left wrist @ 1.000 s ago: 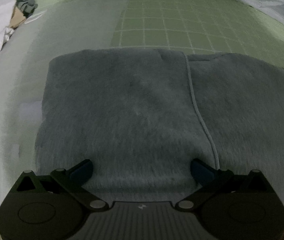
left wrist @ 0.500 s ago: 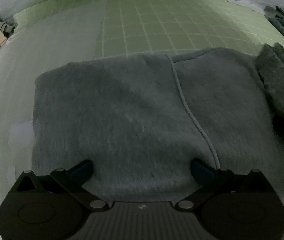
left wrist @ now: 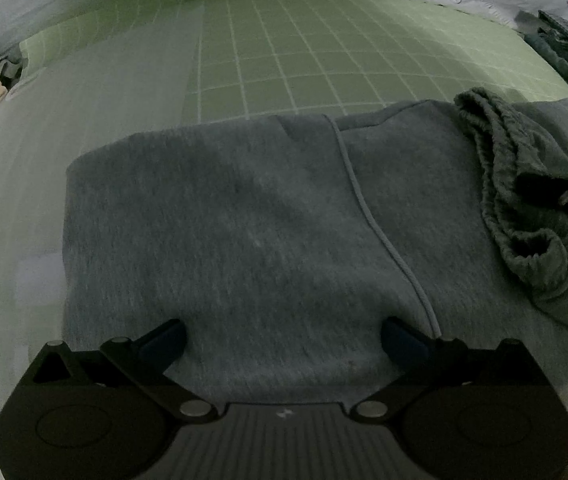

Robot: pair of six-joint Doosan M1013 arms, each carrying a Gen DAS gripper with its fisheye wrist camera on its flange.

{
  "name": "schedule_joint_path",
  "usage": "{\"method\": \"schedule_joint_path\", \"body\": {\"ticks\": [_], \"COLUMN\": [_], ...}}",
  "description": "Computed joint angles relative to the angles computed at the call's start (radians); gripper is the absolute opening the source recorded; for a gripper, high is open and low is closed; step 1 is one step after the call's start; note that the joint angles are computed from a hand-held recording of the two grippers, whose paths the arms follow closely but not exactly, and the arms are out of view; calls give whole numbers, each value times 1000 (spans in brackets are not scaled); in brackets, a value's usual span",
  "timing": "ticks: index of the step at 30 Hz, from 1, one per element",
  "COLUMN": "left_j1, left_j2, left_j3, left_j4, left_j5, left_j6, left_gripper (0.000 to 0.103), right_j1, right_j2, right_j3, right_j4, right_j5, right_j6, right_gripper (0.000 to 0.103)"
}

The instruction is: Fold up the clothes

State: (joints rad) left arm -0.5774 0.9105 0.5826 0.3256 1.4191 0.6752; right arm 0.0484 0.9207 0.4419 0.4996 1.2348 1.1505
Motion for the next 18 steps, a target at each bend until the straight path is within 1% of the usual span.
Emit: {"method": "schedule_joint_path", "body": {"ticks": [1,2,3,5,6,9,10,11,12,13,14,15,16,17,18], "left_j1": [0,0,1,1,2,2,2,1,0,-1,0,0,2,3,3], "left_j2": [2,4,7,13,16,30,35,36,37,34,34,33,38,42,46], "left_j3": [-3,-6,-11,-23,-29,-55,-63,-64,-65,-60,-57,-54,-60,-67,-73], "left_j4": [0,0,0,0,-1,-1,0,1,2,3,3,3,3,2,3], "left_j5": [1,2,4,13,17,31,35,35,36,34,31,28,30,32,35], "left_j6": [0,-1,-1,-4,-4,-5,-7,-8,-10,-14,-13,-12,-12,-11,-11], "left_gripper": [103,103,103,103,103,103,103,103,103,103,103,103,103,103,103], "right_j1": [1,4,7,6,2,-6,-5,-3,-1,1,1,1,-2,-7,-13], "right_j2": [11,-1,-16,-28,-29,-31,-32,-28,-19,-14,-11,-4,-5,-15,-25], "right_j3": [-17,6,32,44,39,31,33,28,16,9,1,-17,-20,-4,13], "right_j4": [0,-5,-8,-5,6,22,13,0,-13,-22,-22,-17,-7,10,26], "right_j5": [33,27,13,26,44,86,92,102,115,123,129,143,143,127,107], "right_j6": [-2,-30,-67,-110,-108,-99,-96,-86,-72,-61,-60,-64,-74,-92,-106], "right_gripper": [41,41,37,28,23,22,25,30,45,50,51,55,55,55,58]}}
